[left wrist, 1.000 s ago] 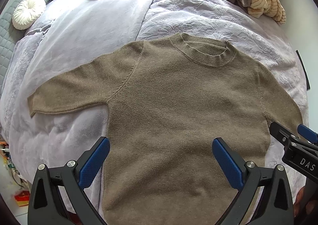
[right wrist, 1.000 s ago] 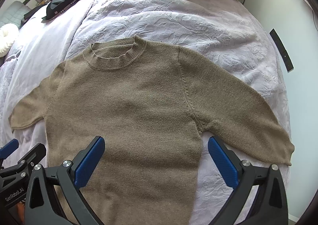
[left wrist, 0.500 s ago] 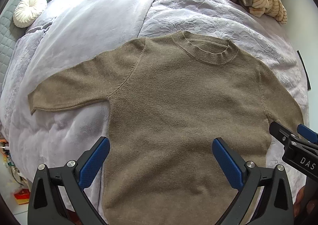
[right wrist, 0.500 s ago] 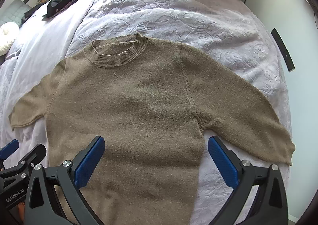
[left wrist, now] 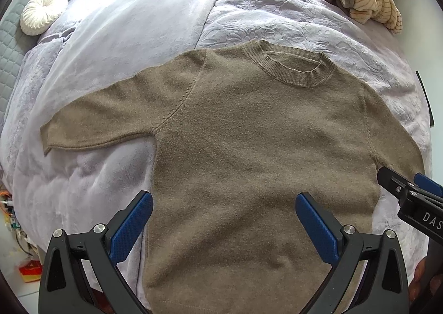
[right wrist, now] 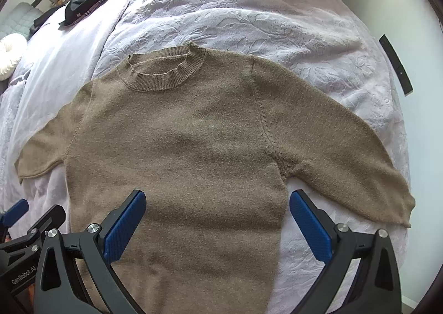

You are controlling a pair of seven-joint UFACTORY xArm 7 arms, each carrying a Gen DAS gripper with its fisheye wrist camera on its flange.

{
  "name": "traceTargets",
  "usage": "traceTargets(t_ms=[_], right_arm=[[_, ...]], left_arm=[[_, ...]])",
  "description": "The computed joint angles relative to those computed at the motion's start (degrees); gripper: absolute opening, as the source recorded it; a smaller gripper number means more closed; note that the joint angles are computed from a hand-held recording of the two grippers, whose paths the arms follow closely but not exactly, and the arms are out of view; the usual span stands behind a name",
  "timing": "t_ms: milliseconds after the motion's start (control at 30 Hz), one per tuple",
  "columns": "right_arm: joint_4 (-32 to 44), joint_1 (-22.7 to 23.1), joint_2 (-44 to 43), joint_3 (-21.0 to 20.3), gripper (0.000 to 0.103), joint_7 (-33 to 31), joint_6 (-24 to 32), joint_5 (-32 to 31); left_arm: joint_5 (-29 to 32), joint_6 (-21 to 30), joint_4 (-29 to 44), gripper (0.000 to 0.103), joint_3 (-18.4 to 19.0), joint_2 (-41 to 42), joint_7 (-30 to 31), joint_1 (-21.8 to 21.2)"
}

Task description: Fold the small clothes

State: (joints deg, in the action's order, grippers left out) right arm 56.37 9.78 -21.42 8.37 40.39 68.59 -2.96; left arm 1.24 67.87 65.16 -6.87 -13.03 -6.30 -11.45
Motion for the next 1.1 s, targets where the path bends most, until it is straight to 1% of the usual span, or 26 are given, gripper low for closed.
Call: traceTargets(t_ms=[200, 433, 667, 767, 867, 967, 1100], right_arm=[[-0.05, 0.15, -0.38, -0.06, 0.103, -0.53, 0.36, 0.21], [0.01, 0.06, -1.01, 0.17, 0.103, -0.01, 0.52, -0.03], [-0.14, -0.25, -1.7, 0.16, 0.103, 2.48, -0.16, 0.99], [0.91, -0.22, -1.21, 0.79, 0.103, 3.61, 1.18, 0.25], [2.13, 0.2, -0.66, 1.62, 0.103, 4.52, 2.77, -0.93], [3.04, 0.82, -0.28, 2.3, 0.103, 5.74, 3.91, -1.52], [3.95, 2.26, 0.66, 3.52, 0.103, 7.66, 4.0, -1.69]], left_arm=[[0.19, 0.62, 0.2, 0.103, 0.07, -0.53, -0.47, 0.17], [-1.26, 0.0, -0.42, 0.103, 0.53, -0.87, 1.11, 0.1], [-3.07, -0.59, -0.43, 0.103, 1.34, -0.65, 3.76, 0.55], [-4.33, -1.16, -0.65, 0.103, 1.91, -0.67, 4.74, 0.95], [-5.45, -1.33, -0.84, 0.103, 2.5, -0.48, 6.17, 1.41], [-7.47, -1.83, -1.55, 0.103, 3.61, -0.41, 8.83, 2.05], [-9.87, -3.54, -3.03, 0.103, 5.84, 0.3, 12.43, 4.16]])
